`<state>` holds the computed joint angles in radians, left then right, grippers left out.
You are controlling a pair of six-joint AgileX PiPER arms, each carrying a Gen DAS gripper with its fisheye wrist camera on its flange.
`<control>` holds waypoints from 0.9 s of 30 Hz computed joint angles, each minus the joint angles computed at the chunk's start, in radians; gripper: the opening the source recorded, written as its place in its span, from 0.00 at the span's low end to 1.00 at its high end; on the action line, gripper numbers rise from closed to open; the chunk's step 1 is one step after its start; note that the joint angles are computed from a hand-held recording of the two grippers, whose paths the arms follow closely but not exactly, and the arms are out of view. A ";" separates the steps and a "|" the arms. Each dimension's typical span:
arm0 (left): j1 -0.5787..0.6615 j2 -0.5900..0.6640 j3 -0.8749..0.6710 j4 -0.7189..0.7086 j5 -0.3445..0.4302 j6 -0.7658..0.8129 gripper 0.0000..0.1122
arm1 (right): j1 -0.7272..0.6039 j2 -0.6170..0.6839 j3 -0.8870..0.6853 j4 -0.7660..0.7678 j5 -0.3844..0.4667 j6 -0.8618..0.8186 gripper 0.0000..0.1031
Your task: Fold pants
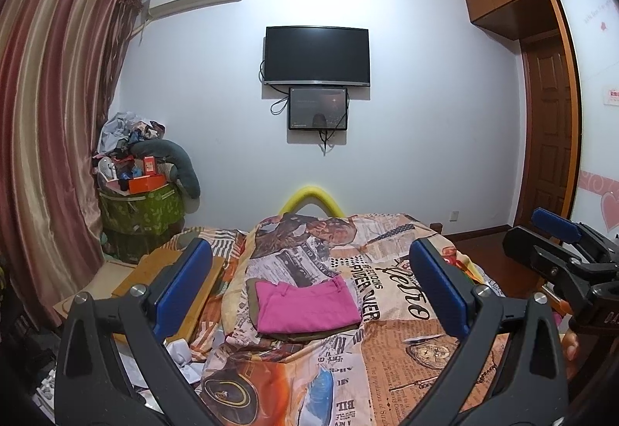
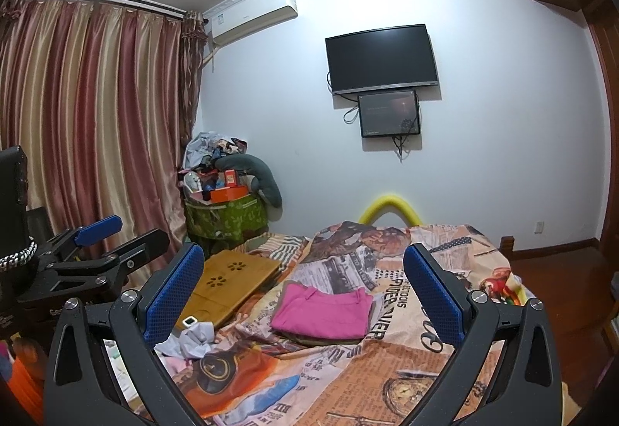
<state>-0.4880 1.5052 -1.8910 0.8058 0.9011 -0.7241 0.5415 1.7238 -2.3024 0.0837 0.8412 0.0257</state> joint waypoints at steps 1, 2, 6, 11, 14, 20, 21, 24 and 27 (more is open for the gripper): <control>0.002 0.001 -0.002 -0.007 -0.002 0.005 0.92 | -0.001 0.002 -0.003 0.002 0.004 0.000 0.99; 0.002 0.002 -0.002 -0.009 -0.002 0.006 0.92 | -0.001 0.006 -0.008 0.001 0.007 0.001 0.99; 0.008 0.002 0.001 -0.020 -0.008 0.012 0.92 | -0.007 0.016 -0.028 0.005 0.019 -0.002 0.99; 0.007 0.002 0.002 -0.015 -0.008 0.006 0.92 | -0.011 0.020 -0.032 0.007 0.020 0.001 0.99; 0.006 0.004 0.013 -0.002 -0.017 -0.002 0.92 | -0.012 0.014 -0.017 0.008 0.013 0.001 0.99; 0.003 -0.001 0.037 0.005 -0.035 -0.015 0.92 | -0.015 0.003 0.004 0.005 0.004 0.002 0.99; 0.005 -0.005 0.044 0.004 -0.040 -0.018 0.92 | -0.014 0.000 0.010 0.000 0.001 0.005 1.00; 0.018 -0.007 0.041 -0.028 -0.049 -0.005 0.92 | -0.017 -0.005 0.015 0.001 0.001 0.005 1.00; 0.032 -0.003 0.028 -0.070 -0.048 0.018 0.92 | -0.017 -0.010 0.025 0.000 -0.002 0.006 0.99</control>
